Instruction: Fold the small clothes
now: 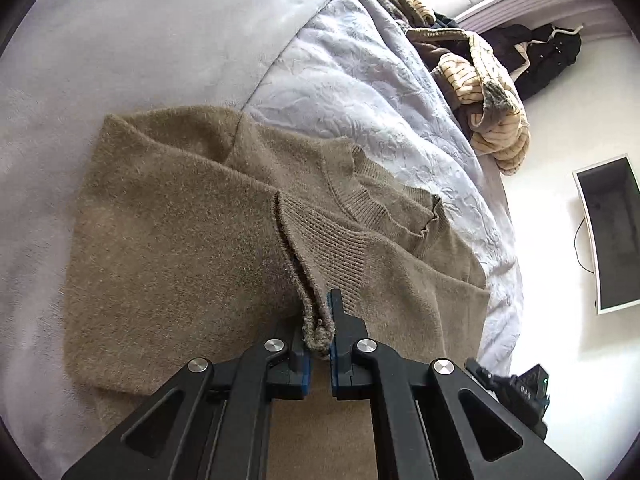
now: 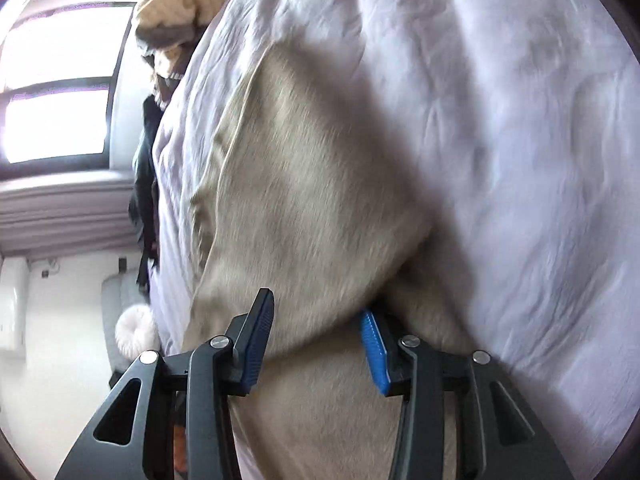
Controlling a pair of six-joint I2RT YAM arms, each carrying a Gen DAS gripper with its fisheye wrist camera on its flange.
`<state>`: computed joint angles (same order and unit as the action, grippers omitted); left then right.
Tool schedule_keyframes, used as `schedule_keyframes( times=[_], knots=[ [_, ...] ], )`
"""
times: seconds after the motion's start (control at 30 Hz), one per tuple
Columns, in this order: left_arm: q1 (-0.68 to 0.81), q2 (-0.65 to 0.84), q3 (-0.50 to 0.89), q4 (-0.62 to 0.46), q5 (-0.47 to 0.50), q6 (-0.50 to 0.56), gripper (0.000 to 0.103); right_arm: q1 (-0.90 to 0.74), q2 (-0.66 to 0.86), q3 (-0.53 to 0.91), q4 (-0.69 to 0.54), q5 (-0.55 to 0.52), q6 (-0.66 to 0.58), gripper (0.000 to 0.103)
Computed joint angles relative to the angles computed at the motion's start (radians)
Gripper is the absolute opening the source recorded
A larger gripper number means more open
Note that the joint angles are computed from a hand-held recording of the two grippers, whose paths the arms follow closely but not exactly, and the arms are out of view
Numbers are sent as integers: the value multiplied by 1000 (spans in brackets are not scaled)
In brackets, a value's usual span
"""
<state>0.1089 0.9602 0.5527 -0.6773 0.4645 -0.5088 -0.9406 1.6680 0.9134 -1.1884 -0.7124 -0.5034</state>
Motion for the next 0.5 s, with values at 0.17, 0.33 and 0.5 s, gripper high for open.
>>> schedule_keyframes(
  times=[0.17,0.33,0.5],
  knots=[
    [-38,-1,-37,-6,-70,18,7,92,-29,92,-19,132,-132,8],
    [-53,-17,-110,31,-86,-12,7,48,-39,194,-174,191,-371,24],
    [-77,-7,-103,29,-115,-19,7,113,55,261,-58,158,-220,65]
  ],
)
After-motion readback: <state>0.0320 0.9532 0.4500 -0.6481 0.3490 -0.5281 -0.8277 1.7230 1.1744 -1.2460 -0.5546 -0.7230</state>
